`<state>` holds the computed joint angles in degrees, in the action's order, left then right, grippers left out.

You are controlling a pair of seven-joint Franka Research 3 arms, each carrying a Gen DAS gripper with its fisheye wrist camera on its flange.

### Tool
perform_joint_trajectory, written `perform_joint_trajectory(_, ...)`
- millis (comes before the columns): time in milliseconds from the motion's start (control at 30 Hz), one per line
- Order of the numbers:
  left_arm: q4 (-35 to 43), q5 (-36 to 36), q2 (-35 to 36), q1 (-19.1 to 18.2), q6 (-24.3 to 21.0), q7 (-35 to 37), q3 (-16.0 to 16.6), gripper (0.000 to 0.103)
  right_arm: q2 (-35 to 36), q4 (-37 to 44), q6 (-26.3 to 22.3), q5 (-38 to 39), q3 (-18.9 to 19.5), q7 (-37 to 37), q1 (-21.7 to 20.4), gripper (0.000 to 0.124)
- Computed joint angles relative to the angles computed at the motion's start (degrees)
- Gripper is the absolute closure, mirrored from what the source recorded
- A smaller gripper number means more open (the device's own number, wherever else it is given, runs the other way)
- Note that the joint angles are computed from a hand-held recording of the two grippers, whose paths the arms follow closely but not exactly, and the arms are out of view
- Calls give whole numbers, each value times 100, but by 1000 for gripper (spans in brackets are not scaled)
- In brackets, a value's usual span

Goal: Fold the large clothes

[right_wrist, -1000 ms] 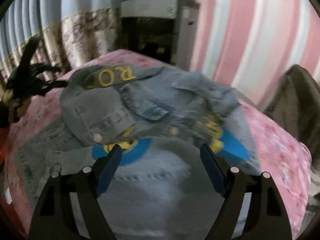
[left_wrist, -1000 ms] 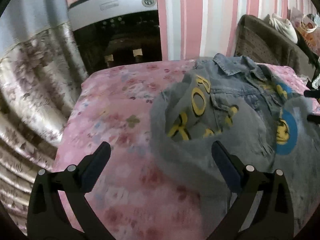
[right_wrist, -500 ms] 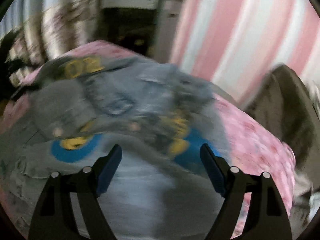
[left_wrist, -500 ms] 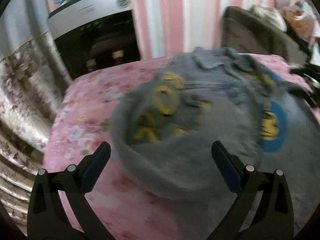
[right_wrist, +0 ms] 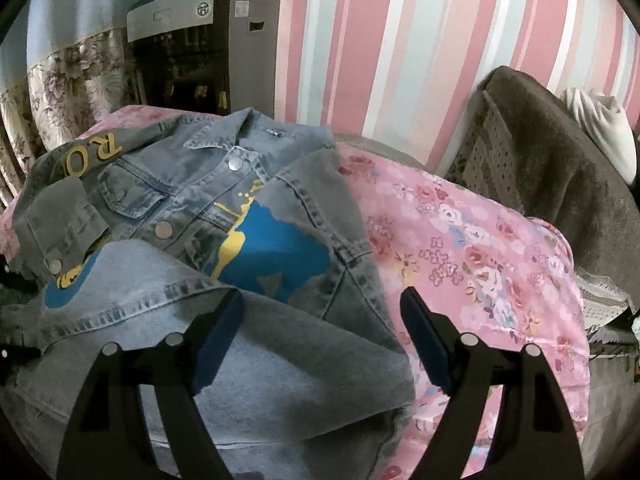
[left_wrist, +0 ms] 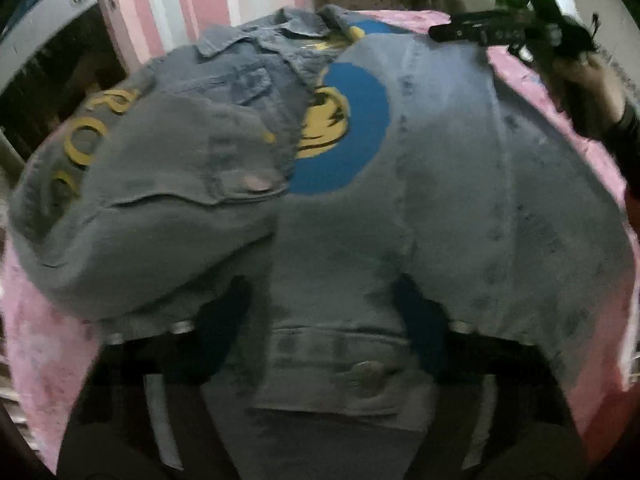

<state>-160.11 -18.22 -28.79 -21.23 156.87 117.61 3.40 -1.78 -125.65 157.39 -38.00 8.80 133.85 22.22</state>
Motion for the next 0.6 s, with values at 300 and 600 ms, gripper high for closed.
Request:
perform_joint_trajectory(300, 73, -105, -68, 12, -124, -211, -39, 89, 1196, 1446, -723, 2617, -138, -3042, 94, 46)
perform_joint_trajectory(600, -170, 685, -477, 289, 652, -870, -401, 93, 1532, 1758, -666, 1537, -832, -2609, 777, 122)
